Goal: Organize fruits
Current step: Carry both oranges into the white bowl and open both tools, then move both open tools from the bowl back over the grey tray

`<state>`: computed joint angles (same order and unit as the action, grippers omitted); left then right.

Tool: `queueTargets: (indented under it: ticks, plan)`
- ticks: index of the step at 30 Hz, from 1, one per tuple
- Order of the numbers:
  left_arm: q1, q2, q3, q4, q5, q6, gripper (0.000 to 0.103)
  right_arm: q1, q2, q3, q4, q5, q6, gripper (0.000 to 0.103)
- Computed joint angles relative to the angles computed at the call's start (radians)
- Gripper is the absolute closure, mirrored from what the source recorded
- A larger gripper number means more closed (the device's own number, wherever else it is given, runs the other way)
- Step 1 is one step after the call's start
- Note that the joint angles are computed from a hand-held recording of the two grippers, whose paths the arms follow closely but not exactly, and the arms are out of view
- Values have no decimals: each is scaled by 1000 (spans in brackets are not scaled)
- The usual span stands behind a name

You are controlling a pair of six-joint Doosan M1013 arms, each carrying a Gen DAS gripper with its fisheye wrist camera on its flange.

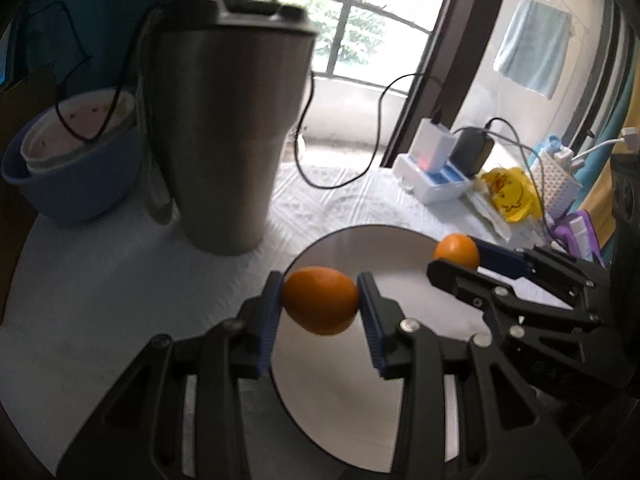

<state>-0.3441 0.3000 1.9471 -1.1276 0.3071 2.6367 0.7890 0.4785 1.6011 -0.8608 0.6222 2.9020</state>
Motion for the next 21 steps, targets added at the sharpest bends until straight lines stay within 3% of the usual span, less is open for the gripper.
queueTargets:
  ticks: [2, 5, 10, 21]
  plan:
    - [3, -1, 3, -37, -1, 33, 61, 0, 1, 0, 2, 1, 0, 63]
    - [8, -9, 10, -92, 6, 84, 55, 3, -4, 1, -9, 3, 11, 48]
    - [10, -24, 16, -118, 6, 105, 37, 10, -14, 4, -27, 15, 28, 47]
    - [18, -103, 70, -238, -6, 232, 37, 56, -55, 16, -91, 76, 83, 47]
